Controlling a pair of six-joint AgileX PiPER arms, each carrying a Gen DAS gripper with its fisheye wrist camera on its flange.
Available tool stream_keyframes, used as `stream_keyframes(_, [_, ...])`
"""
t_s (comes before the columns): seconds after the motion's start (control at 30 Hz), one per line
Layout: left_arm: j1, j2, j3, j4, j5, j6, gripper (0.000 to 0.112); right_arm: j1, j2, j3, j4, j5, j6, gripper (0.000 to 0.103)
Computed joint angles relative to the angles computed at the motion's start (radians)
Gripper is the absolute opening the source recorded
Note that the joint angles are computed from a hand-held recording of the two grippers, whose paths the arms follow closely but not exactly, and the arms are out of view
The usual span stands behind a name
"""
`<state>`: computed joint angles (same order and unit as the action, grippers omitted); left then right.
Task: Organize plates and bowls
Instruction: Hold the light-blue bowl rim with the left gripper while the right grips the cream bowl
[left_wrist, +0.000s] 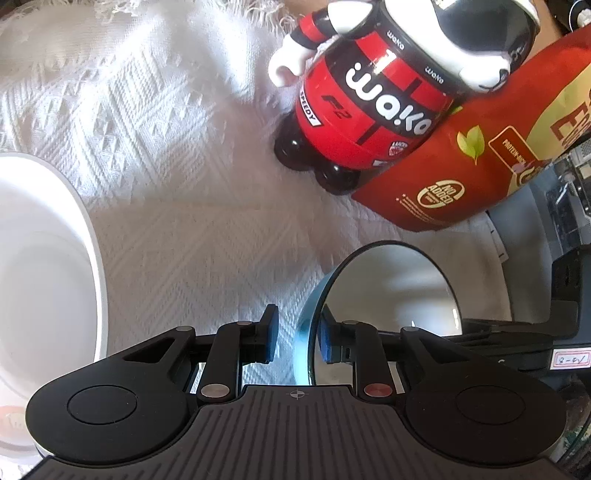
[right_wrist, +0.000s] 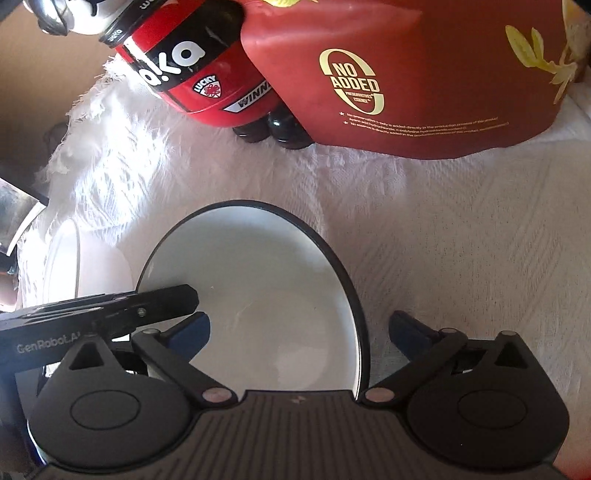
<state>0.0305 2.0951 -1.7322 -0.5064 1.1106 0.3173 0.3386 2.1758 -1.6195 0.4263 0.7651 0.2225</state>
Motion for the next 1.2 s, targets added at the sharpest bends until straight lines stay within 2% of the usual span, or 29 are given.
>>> stream_keyframes(0.07, [0.002, -0.006, 0.002, 0.003, 0.000, -0.007, 0.023, 0.003, -0.001, 0.001, -0.005, -0.003, 0.006, 0.103])
stream_keyframes(0.2, [0.002, -0.011, 0.002, 0.012, 0.003, -0.019, 0.023, 0.002, 0.020, -0.046, -0.013, 0.054, -0.046, 0.103])
stream_keyframes(0.3, [-0.017, -0.002, -0.001, 0.038, -0.003, -0.039, 0.023, -0.003, -0.010, 0.014, 0.016, -0.006, -0.037, 0.100])
stream_keyframes(0.33, [-0.024, 0.003, -0.002, 0.045, -0.005, -0.049, 0.023, 0.001, -0.027, 0.036, -0.003, -0.026, -0.020, 0.092])
stream_keyframes(0.37, [-0.030, 0.010, -0.005, 0.053, -0.006, -0.062, 0.023, 0.005, -0.044, 0.058, -0.018, -0.042, -0.016, 0.079])
stream_keyframes(0.47, [-0.044, 0.039, -0.022, 0.057, -0.005, -0.087, 0.024, 0.016, -0.079, 0.093, -0.039, -0.061, -0.014, 0.055])
stream_keyframes(0.63, [-0.060, 0.080, -0.058, 0.055, 0.017, -0.101, 0.025, 0.020, -0.109, 0.127, -0.084, -0.073, 0.021, 0.044])
stream_keyframes(0.93, [-0.083, 0.070, -0.041, 0.076, -0.012, -0.090, 0.023, 0.019, -0.095, 0.144, -0.038, -0.093, 0.006, 0.040])
stream_keyframes(1.2, [-0.085, 0.057, -0.099, 0.110, 0.051, -0.144, 0.024, 0.034, -0.109, 0.121, -0.077, -0.076, 0.108, 0.041])
